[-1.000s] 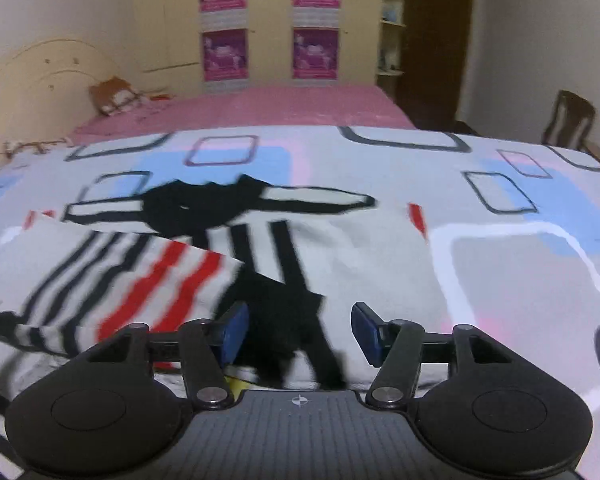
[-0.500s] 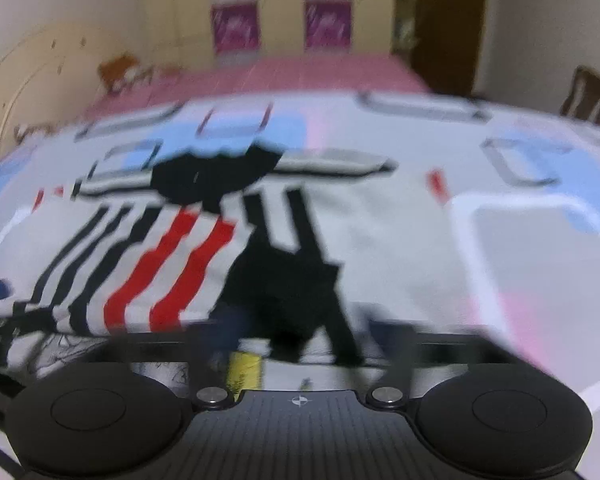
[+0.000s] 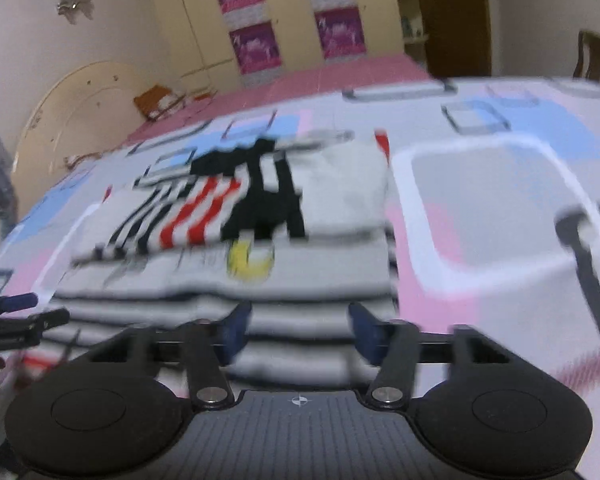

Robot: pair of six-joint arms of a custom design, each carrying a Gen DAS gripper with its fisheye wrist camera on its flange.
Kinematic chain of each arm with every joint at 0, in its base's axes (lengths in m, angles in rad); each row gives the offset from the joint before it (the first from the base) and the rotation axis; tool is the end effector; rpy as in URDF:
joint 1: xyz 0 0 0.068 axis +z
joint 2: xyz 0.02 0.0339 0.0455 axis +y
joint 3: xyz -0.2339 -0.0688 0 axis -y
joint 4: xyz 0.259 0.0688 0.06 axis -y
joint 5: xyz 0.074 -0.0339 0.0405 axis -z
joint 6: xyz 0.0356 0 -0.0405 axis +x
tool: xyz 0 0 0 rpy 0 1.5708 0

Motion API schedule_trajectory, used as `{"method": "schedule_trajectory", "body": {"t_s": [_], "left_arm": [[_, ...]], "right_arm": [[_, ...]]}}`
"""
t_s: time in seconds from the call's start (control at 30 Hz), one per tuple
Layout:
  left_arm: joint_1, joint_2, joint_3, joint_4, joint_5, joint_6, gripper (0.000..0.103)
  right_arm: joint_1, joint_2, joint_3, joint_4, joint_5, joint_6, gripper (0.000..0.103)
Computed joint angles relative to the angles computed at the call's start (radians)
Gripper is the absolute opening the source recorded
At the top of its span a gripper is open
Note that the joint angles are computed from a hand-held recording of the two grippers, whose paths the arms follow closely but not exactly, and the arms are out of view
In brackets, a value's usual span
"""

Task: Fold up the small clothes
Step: 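Grasp the sweater hem with both tools and lift it toward the collar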

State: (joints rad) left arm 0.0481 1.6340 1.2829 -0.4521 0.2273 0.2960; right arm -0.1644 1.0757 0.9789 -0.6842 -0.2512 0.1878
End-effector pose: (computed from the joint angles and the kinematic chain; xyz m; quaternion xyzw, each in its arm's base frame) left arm 0.3740 0.0100 0.2360 0.1560 0.9090 -0.0399 0.3845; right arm 0.2476 -0.0321 0.2776 0.1130 0.9100 0.1201 0.3803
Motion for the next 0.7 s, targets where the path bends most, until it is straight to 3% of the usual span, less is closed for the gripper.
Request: {"method": "schedule_trajectory", "body": {"t_s": [0.2, 0.33, 0.47, 0.6, 0.67, 0.7], "left_arm": [[0.164, -0.179, -0.185, -0.116, 0.123, 0.022, 0.065], [0.293, -0.241, -0.232, -0.236, 0.296, 0.055, 0.051], [0.413, -0.191, -0.198, -0.387, 0.480, 0.059, 0.042], [0.464, -0.066, -0.128, -0.475, 0.621, 0.026, 0.042], [0.451, -0.010, -0.105, -0.471, 0.660, -0.003, 0.033], [0.440, 0.011, -0.098, -0.463, 0.675, -0.018, 0.024]], "right_arm": [[-0.200, -0.287, -0.174, -0.244, -0.201, -0.100, 0.051], [-0.371, -0.386, -0.228, -0.425, -0.348, -0.203, 0.051], [-0.510, -0.385, -0.257, -0.557, -0.521, -0.325, 0.051], [-0.515, -0.351, -0.269, -0.530, -0.594, -0.274, 0.051], [-0.482, -0.324, -0.266, -0.497, -0.621, -0.238, 0.051], [-0.464, -0.317, -0.269, -0.481, -0.620, -0.225, 0.037]]}}
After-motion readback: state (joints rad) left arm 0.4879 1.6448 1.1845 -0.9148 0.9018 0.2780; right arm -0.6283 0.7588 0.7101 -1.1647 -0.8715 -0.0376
